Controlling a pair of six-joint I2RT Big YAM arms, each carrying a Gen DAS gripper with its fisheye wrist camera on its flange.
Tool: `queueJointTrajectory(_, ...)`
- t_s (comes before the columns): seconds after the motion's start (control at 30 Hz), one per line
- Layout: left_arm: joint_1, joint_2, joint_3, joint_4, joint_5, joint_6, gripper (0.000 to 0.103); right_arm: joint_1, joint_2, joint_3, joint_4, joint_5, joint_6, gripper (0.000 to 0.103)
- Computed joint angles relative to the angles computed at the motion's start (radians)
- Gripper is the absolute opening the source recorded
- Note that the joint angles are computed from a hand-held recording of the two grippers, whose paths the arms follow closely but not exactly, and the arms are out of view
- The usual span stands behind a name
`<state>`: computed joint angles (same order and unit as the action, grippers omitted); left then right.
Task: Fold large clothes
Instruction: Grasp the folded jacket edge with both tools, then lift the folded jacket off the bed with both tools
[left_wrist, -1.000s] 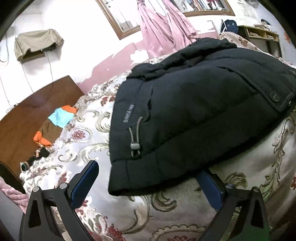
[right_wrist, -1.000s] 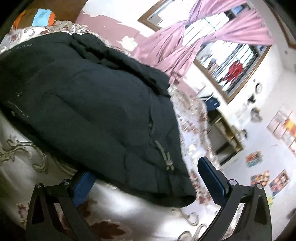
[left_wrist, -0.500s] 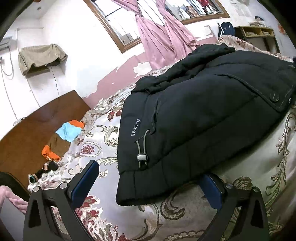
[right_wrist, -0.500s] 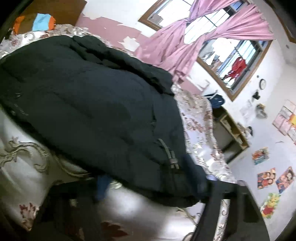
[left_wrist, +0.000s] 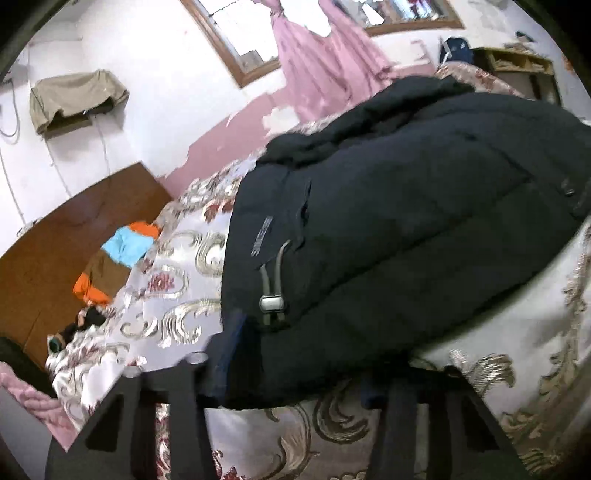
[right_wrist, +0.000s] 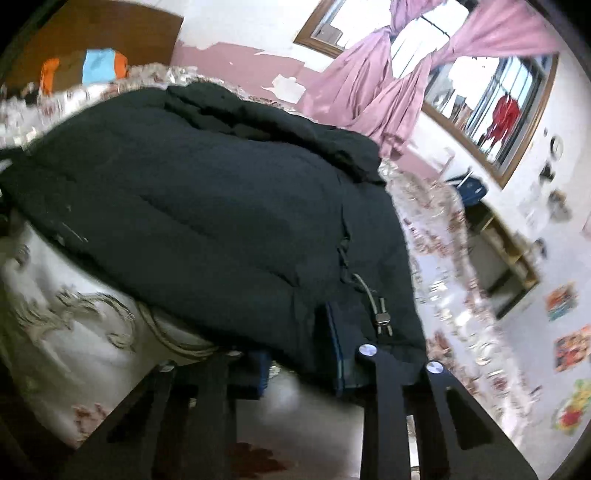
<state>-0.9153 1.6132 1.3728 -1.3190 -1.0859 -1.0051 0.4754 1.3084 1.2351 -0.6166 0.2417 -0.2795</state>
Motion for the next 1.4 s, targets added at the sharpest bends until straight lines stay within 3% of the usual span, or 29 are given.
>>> queueJointTrajectory(0.1,-0.009,-0.001,-0.003,0.028,-0.03,0.07,0.025,-0.016,-0.008,0.008,-0.015,-0.053,0.051,0.015)
queueJointTrajectory(0.2,0.004,-0.035,-0.033,0.104,0.009,0.139,0.018,-0.022,-0.008,0.009,-0.016,-0.076,0.08,0.013)
queueJointTrajectory(0.33,0.006,-0.088,-0.047,0.138,0.02,0.123,0.015,-0.013,-0.038,-0.009,0.001,-0.083,0.094,0.007)
queueJointTrajectory(0.43,-0.006,-0.148,-0.073,0.197,-0.019,0.105,0.014,-0.004,-0.057,-0.007,0.007,-0.07,0.098,0.007)
queueJointTrajectory(0.57,-0.031,-0.192,-0.066,0.192,-0.076,0.087,0.012,0.01,-0.107,-0.016,0.024,-0.052,0.096,0.006)
queueJointTrajectory(0.77,-0.096,-0.252,-0.058,0.135,-0.138,0.033,0.007,0.019,-0.212,-0.041,0.051,-0.059,0.102,0.005)
queueJointTrajectory(0.87,-0.14,-0.271,-0.057,0.079,-0.138,-0.039,0.007,0.021,-0.249,-0.044,0.031,-0.069,0.096,0.005)
queueJointTrajectory(1.07,-0.219,-0.282,-0.039,-0.114,-0.172,-0.244,0.006,0.06,-0.345,-0.07,0.017,-0.041,0.068,0.004)
queueJointTrajectory(1.17,-0.256,-0.277,-0.018,-0.244,-0.192,-0.346,0.006,0.08,-0.377,-0.059,0.005,-0.027,0.053,0.004)
queueJointTrajectory(1.23,-0.27,-0.274,-0.01,-0.296,-0.193,-0.386,0.006,0.09,-0.383,-0.048,-0.003,-0.021,0.045,0.004)
queueJointTrajectory(1.4,-0.274,-0.275,-0.006,-0.301,-0.184,-0.395,0.006,0.113,-0.376,-0.029,-0.005,-0.003,0.046,0.004)
